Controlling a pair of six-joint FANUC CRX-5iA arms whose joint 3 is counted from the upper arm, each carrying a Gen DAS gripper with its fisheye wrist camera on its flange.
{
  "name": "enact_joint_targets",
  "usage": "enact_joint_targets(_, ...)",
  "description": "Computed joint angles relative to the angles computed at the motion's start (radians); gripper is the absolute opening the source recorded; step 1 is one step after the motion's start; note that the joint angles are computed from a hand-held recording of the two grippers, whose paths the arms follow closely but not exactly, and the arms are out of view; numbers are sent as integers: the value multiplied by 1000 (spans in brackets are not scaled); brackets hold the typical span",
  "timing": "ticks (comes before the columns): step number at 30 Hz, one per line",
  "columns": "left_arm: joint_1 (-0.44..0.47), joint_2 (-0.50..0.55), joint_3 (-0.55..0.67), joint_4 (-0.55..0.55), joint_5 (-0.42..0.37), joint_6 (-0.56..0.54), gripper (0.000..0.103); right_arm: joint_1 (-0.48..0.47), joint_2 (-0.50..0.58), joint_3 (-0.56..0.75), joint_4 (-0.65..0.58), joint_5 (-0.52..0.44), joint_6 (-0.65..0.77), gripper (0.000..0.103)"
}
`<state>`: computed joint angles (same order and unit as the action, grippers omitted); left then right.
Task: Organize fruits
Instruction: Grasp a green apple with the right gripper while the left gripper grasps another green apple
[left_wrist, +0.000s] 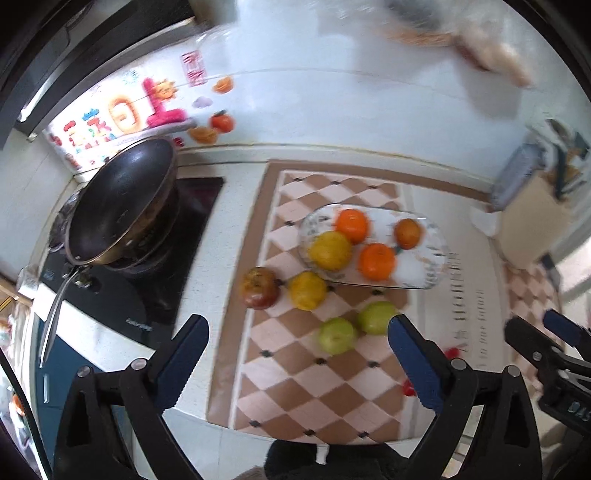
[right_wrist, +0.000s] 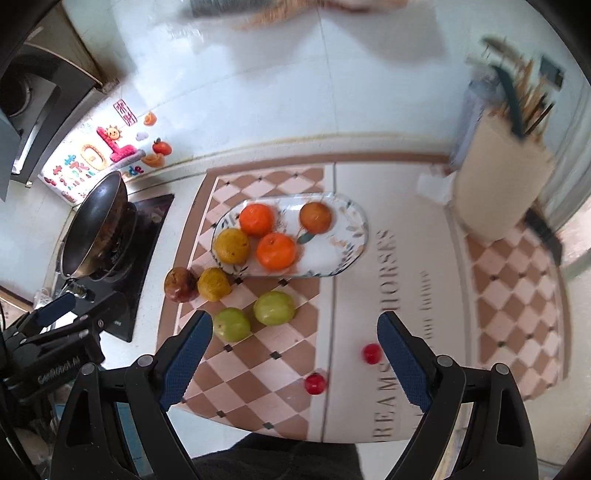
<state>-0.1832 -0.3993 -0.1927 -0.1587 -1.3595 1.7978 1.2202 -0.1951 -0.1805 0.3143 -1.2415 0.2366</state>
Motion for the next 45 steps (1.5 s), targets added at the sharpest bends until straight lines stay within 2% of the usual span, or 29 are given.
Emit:
enact_joint_targets(7,42,72,-30,-119,-14,51,99,-166,146,9,-275,185,211,93)
enact_joint_targets(9,50,93,-37,-145,-23,68,99,-197,197,24,-340,213,257,93)
enact_joint_targets(14,101,133,-64,-133,-44,78,99,-283,343,87,-535,259,395,92)
enact_joint_targets(17,100,160,-78,-137,-52,91,99,-303,410,119,-591,263,440,84)
enact_joint_targets(18,99,171,-79,-131,-53,90,99,-308,426,130,-609,262,456,76)
enact_joint_targets(20,109,194,-95,-93,-47,86,99,-308,456,150,-618,249,473,70)
enact_joint_targets(21,113,202,-99,-75,-43,83,99,-300,460,154,-594,247,472,64)
enact_joint_targets(25,135,235,-124,40,-10,43,99,-304,447,147,-585,229,494,64)
enact_joint_targets(32,126,314,-129,203,30,-45,99,-312,326,28,-532,203,454,64)
enact_joint_targets(38,51,435,-97,222,37,-94,98,-341,275,-44,-558,220,424,64)
enact_joint_targets(39,42,444,-94,219,41,-95,96,-341,270,-53,-559,221,419,64)
enact_joint_targets(41,22,460,-89,210,47,-95,74,-337,255,-73,-562,236,406,64)
enact_joint_targets(43,7,472,-86,203,54,-93,56,-333,247,-82,-560,240,400,64)
enact_joint_targets(45,0,476,-90,207,68,-96,52,-329,239,-92,-554,241,395,64)
